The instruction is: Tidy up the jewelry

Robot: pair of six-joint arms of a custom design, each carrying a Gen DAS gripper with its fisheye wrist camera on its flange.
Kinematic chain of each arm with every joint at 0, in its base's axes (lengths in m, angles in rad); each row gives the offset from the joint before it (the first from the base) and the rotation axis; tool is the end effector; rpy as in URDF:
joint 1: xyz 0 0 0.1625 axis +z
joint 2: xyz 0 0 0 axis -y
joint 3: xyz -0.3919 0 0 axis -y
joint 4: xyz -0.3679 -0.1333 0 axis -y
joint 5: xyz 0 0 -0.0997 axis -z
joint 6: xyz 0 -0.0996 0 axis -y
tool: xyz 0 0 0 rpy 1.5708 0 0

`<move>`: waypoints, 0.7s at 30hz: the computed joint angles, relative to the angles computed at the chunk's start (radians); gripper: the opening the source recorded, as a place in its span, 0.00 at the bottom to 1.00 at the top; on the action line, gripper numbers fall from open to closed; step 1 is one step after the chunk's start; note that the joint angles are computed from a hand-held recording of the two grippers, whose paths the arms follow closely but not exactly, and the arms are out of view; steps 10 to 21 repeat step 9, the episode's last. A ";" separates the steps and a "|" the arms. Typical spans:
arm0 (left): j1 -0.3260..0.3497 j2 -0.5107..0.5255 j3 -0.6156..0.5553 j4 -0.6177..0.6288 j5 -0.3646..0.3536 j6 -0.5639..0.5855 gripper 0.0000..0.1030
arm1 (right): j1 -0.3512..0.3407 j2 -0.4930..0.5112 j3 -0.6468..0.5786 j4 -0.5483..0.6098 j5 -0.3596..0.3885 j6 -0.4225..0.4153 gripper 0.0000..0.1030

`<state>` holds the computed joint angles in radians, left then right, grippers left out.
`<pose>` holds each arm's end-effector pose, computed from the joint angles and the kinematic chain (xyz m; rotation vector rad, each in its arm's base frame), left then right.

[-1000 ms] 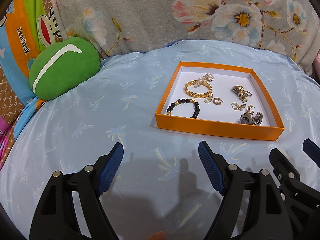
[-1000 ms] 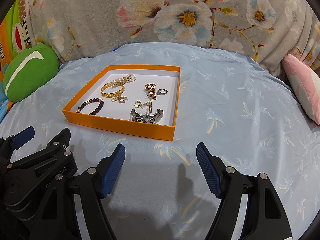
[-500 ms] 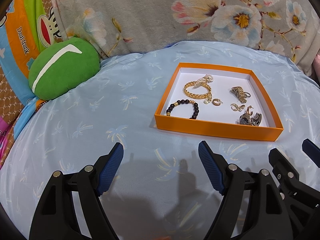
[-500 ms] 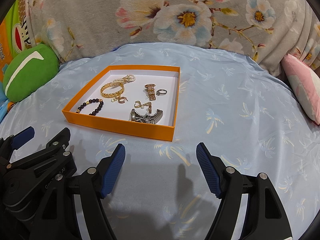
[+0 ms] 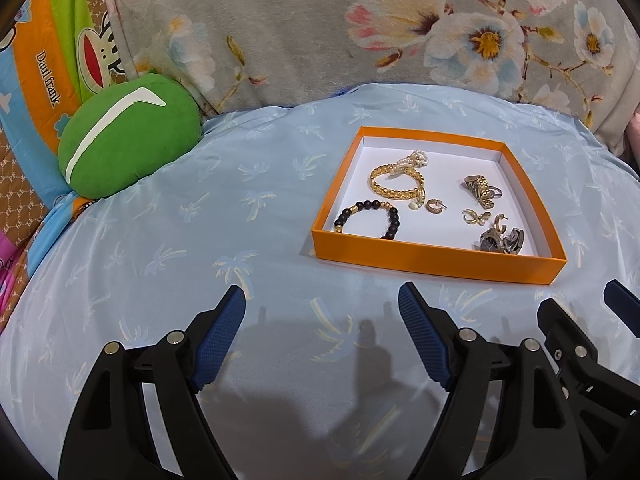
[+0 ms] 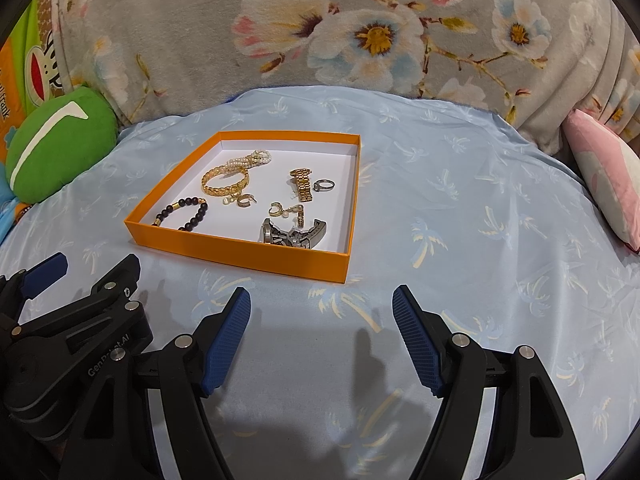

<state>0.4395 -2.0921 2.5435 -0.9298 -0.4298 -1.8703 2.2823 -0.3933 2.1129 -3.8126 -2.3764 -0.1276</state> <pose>-0.0359 -0.2642 0.2342 0.0046 1.8931 -1.0539 0.3262 -0.2842 -0.0612 0.7178 -2.2705 0.8956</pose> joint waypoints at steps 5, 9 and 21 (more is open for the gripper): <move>0.009 0.011 -0.002 -0.006 0.007 0.001 0.74 | 0.001 -0.004 -0.003 0.010 -0.004 0.000 0.70; 0.004 0.015 -0.002 0.011 0.007 -0.018 0.74 | -0.001 -0.007 -0.003 0.012 -0.002 -0.002 0.70; 0.004 0.015 -0.002 0.011 0.007 -0.018 0.74 | -0.001 -0.007 -0.003 0.012 -0.002 -0.002 0.70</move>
